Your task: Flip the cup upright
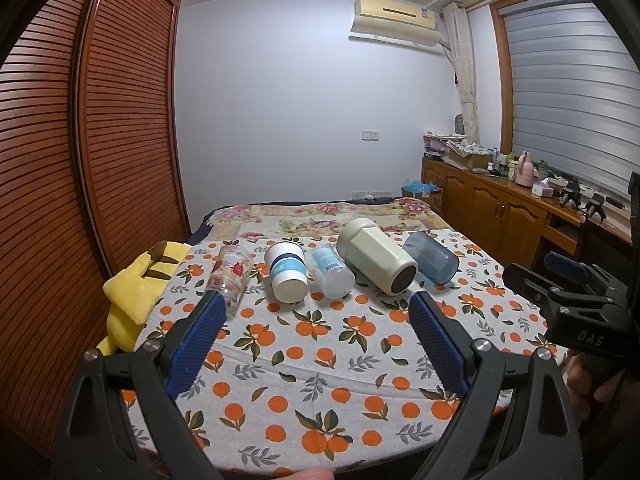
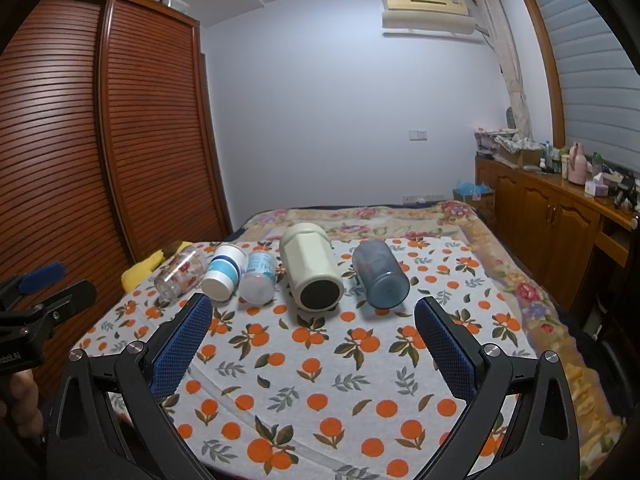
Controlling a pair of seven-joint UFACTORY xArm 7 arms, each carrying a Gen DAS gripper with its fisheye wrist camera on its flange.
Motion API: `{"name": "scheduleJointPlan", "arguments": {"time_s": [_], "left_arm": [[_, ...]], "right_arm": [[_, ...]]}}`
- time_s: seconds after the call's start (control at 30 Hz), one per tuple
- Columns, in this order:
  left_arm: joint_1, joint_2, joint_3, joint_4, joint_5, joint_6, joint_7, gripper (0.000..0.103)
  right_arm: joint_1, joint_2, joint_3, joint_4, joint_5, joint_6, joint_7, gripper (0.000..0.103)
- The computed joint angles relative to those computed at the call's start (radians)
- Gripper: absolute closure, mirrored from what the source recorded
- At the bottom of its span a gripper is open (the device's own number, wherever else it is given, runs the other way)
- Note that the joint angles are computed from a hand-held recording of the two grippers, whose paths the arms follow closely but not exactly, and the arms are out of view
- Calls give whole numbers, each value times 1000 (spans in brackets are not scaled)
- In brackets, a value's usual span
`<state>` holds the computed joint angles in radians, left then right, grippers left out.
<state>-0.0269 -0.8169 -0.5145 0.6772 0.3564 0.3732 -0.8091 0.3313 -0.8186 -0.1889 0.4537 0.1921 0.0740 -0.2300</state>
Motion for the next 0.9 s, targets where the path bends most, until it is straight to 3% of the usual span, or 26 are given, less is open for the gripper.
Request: {"name": "scheduleJointPlan", "arguments": {"time_s": [0.3,0.5,0.63,0.73,0.9], "left_arm": [[-9,12,11,-9,-3,-6,6,9],[-7,91,17,1,9,-36,30,9],[12,171,12,34,37,-67,47,10],[20,259,19,73,58,-92,65,10],[20,381,29,145,111,-79,74,10]], "right_arm": [[-3,-1,3,2,-4,5,4,0],[26,39,-41,23,7,15,-26,0],[55,111,-81,67,12,19,-84,1],[112,184,-149,135,48,57,-145,1],[169,310,-221,262,119,102,-256,3]]}}
